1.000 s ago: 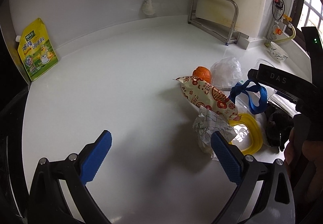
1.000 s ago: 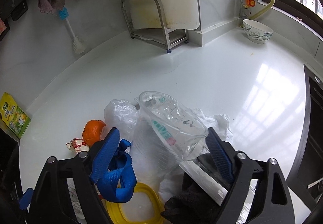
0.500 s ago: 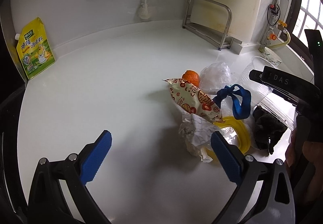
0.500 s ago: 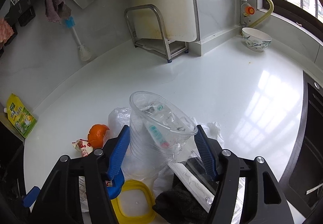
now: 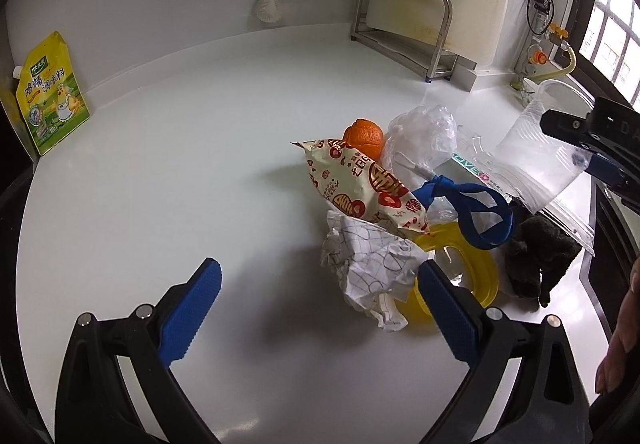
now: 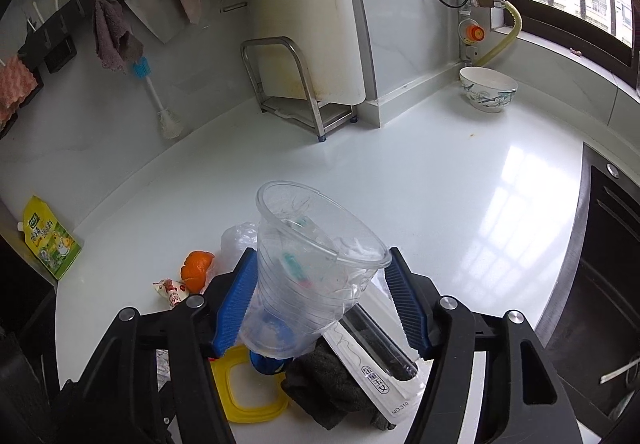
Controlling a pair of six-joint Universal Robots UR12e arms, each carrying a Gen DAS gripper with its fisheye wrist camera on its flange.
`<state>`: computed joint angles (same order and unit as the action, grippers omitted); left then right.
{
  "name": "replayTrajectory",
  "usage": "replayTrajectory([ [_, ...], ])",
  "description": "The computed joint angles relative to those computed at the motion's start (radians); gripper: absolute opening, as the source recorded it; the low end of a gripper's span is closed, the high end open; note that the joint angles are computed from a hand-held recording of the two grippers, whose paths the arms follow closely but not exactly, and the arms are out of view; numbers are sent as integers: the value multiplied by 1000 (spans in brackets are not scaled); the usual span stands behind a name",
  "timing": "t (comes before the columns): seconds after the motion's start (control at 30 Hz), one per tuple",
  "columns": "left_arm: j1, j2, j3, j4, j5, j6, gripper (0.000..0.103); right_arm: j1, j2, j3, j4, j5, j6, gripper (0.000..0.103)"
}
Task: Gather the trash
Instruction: 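Lift the cup with the right tool while the left tool grasps crumpled white paper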
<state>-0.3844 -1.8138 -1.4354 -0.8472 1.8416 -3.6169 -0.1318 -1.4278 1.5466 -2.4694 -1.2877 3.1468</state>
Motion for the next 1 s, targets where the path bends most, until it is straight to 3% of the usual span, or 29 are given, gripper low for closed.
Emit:
replayTrajectory([
  [0.1, -2, -10, 8, 11, 9, 12, 95, -7, -9, 7, 4, -1, 3, 63],
  [0.27, 0, -3, 2, 25, 5, 6, 66, -16, -32, 27, 4, -6, -1, 63],
  [0.33, 2, -2, 5, 15, -4, 6, 46, -21, -42, 35, 7, -4, -2, 63],
  [0.4, 3, -3, 11, -7, -2, 11, 36, -26, -54, 45, 10, -1, -4, 63],
  [0.77, -17, 39, -3, -7, 48, 46, 32, -67, -129, 98, 16, 32, -19, 63],
  [1.0, -54, 77, -15, -12, 60, 64, 32, -101, -199, 148, 42, 59, -54, 63],
])
